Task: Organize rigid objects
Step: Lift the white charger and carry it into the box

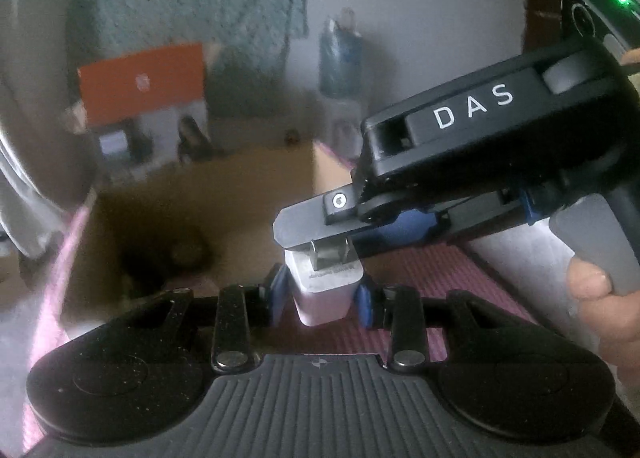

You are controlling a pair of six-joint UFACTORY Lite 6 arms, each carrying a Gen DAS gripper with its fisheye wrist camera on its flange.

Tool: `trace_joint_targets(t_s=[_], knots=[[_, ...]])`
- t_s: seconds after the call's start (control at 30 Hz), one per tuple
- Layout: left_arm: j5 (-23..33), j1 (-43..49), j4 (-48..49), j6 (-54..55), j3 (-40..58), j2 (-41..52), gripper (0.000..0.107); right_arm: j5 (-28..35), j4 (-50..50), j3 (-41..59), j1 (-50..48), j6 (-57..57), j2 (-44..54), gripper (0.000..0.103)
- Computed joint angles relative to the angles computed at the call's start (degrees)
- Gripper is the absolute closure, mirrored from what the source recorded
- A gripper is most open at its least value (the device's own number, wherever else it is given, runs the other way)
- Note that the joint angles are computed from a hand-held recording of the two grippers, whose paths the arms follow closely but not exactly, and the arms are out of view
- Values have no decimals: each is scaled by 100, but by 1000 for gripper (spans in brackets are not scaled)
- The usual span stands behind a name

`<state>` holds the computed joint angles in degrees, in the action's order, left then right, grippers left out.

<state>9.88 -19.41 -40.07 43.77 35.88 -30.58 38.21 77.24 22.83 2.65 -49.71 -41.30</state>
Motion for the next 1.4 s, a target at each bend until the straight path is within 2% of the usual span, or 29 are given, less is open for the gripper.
trace_joint_targets(t_s=[0.1,0.17,0.27,0.5,0.63,0.87,0.93,1.03,1.17,1.3,1.4], knots=[[98,280,-742,625,915,926,73,25,157,1100,-17,-466,1231,57],[98,359,-597,383,1595,1695,73,-35,109,1896,58,-575,2136,57],[469,611,-235,-163,2631,2752,73,1,-163,3049,53,-434,3453,57],[1649,745,1415,-2392,5545,5554,73,366,-1169,5703,-75,444,6325,57],[2210,735,2047,-3149,6761,6539,74,640,-1614,6931,-142,930,7459,57],[2743,613,2931,-4125,7908,7477,74,849,-2065,8139,-103,1371,8562,57],[2924,593,3091,-4274,8217,7684,77,861,-2137,8338,-95,1403,8761,57],[3294,654,2869,-4125,8951,8134,79,970,-2194,8820,-68,1554,9165,57],[3422,599,3092,-4355,9421,8414,79,969,-2083,8890,-72,1461,9228,57],[3227,610,3015,-4411,8968,8047,74,951,-1821,8579,-143,1222,8965,57],[2929,611,3037,-4407,8352,7566,61,897,-1587,8110,-213,1001,8567,57]])
